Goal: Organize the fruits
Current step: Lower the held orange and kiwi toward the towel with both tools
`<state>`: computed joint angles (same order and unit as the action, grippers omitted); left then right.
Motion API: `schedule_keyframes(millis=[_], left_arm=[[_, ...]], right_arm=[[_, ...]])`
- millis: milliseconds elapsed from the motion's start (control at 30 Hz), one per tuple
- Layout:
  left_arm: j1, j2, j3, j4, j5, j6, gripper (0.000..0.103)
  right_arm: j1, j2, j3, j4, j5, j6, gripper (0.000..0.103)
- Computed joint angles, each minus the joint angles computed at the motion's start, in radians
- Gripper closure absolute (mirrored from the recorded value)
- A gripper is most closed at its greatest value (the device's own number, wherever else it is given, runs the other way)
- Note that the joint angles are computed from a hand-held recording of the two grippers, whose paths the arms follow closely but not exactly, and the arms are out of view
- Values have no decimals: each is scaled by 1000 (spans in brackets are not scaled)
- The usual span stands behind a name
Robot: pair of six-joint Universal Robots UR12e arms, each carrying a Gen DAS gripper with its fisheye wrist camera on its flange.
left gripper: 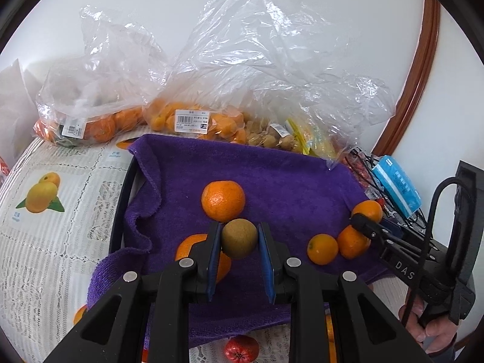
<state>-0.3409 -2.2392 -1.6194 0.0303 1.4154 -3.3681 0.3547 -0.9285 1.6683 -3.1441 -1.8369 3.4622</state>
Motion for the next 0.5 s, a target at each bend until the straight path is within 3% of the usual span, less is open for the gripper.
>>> schedule_keyframes(millis=[500], left_arm=[[-5,-1,11,-43,4,10,80]], right_arm=[[2,1,-6,13,7,-23,70]])
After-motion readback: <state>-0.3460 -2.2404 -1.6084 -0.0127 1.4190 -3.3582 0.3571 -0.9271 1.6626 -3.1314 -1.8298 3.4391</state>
